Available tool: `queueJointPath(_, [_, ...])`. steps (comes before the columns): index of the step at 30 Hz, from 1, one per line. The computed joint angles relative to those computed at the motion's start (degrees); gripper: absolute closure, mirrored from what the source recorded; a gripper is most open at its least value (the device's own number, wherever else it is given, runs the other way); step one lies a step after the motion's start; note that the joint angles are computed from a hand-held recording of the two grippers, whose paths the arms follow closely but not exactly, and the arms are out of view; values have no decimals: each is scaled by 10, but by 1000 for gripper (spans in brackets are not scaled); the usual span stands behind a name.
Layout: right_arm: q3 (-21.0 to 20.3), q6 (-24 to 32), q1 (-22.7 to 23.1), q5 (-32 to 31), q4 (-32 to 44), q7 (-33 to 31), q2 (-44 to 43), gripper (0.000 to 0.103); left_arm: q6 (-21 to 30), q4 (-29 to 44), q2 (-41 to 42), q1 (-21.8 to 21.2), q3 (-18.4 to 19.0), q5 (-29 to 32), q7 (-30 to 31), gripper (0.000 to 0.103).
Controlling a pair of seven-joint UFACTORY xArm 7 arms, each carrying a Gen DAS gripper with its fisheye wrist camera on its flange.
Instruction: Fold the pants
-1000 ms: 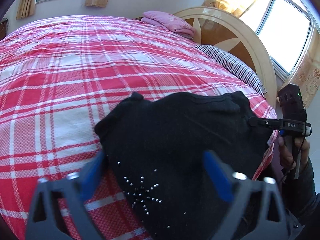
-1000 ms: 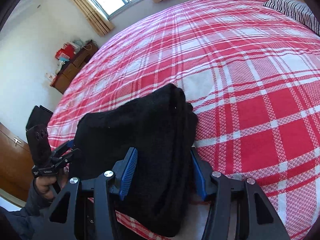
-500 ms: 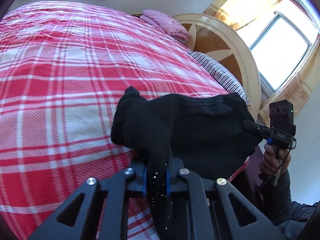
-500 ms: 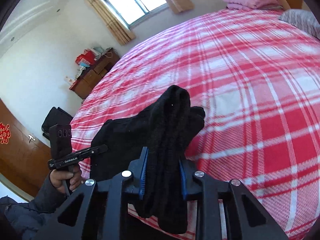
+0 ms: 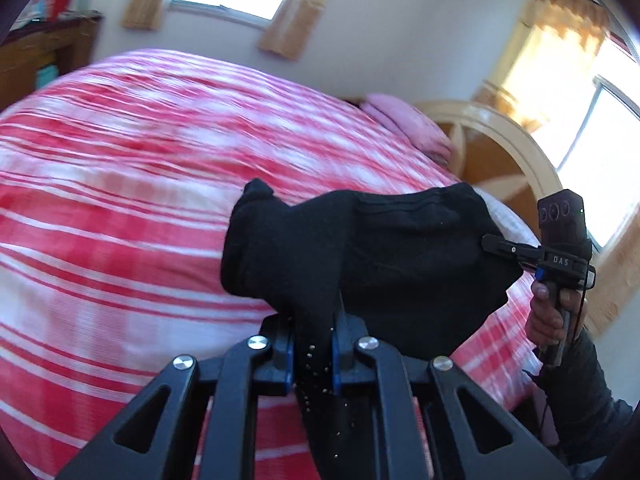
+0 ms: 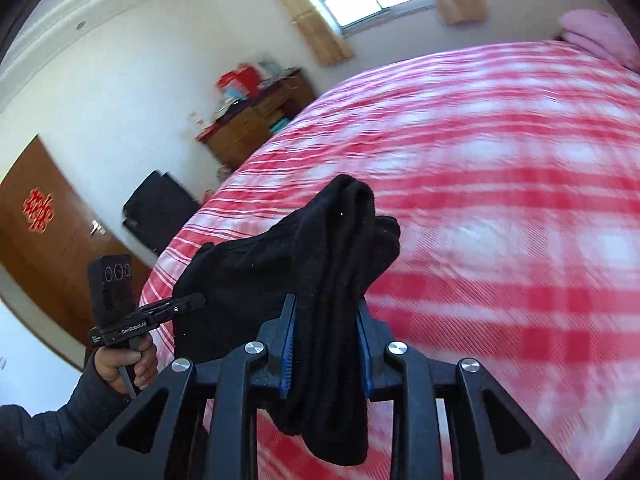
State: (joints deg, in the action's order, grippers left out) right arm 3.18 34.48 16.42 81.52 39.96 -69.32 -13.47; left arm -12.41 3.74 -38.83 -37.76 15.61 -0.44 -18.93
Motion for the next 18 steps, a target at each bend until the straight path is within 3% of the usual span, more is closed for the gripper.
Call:
queueJointPath(3, [25, -19, 17, 26, 72, -16, 85, 76, 1, -16, -16, 62, -7, -2, 13, 89])
queueJointPath(8, [57, -48, 18, 22, 153, 25, 197, 76, -34, -27, 36, 70, 31, 4, 30, 89])
queueJointPath(10, [66, -67, 14, 18, 166, 41, 222, 76, -51, -25, 67, 54, 63, 19, 27, 81])
queueJointPath(11, [68, -75, 11, 11, 169, 51, 232, 76, -51, -24, 77, 60, 64, 21, 24, 67])
queueJointPath(12, [71, -71, 6, 4, 171, 62, 239, 76, -63, -26, 94, 81, 41, 18, 14, 52])
queueJointPath(13, [73, -66, 0, 6, 171, 68, 244, 72, -74, -31, 102, 107, 9, 4, 9, 47])
queueJointPath(15, [76, -79, -7, 6, 166, 82, 248, 62, -76, -35, 97, 129, -9, 19, 2, 46])
queueJointPath(18, [79, -61, -24, 45, 148, 65, 246, 55, -67, -38, 97, 192, -87, 18, 4, 46])
